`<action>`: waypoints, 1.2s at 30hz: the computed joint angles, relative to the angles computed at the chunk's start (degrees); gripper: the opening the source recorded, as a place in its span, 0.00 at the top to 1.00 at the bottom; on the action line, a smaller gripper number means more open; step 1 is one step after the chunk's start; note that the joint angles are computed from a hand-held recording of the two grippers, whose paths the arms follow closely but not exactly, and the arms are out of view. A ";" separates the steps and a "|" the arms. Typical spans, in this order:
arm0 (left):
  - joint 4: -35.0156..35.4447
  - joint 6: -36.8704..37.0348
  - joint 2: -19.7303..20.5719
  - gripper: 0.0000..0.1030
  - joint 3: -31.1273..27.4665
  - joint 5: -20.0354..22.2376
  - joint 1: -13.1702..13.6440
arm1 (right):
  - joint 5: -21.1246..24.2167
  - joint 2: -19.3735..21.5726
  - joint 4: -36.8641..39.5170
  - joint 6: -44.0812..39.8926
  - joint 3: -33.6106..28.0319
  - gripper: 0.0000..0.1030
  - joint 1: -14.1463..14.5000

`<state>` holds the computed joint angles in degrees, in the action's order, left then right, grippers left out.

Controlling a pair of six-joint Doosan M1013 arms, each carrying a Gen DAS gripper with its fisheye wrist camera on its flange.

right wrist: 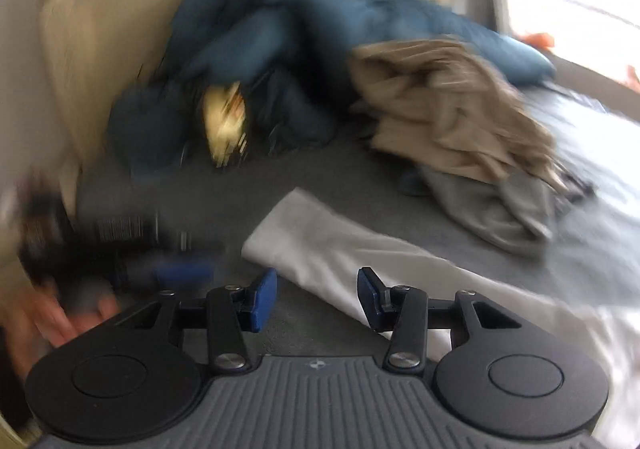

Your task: Fold clothes

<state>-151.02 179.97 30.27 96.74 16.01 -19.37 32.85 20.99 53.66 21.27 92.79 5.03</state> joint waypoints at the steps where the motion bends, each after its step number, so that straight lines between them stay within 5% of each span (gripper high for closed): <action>1: 1.73 -1.05 0.22 0.42 -0.58 -0.42 0.35 | -2.13 0.71 -1.49 -1.79 -0.03 0.54 1.41; 5: 7.55 -5.36 0.82 0.42 -2.13 -1.94 1.55 | -8.81 3.28 2.79 -15.89 0.37 0.53 5.19; 10: 1.44 -1.32 0.46 0.41 0.27 1.89 2.50 | -15.22 6.86 6.97 -27.02 -0.98 0.53 8.50; 15: -6.19 5.66 -0.66 0.41 2.86 3.23 2.54 | -19.03 10.19 -4.45 -18.54 -3.50 0.53 10.54; 21: -13.62 14.31 -2.69 0.38 5.87 3.51 2.09 | -17.97 12.31 -7.33 -5.63 -6.61 0.63 10.32; 25: -17.38 19.02 -3.86 0.37 7.32 3.06 1.66 | -17.66 13.23 -16.32 10.15 -8.76 0.90 10.07; 29: -18.53 19.99 -4.48 0.37 8.17 3.77 1.40 | -17.91 12.15 -9.01 7.45 -8.48 0.91 8.84; 36: -16.30 18.43 -4.87 0.37 7.87 3.82 -0.04 | -19.74 7.67 16.17 -13.20 -5.97 0.91 5.42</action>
<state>-167.32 198.40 25.40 104.61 19.83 -19.41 13.11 28.66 69.83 8.07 86.81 10.45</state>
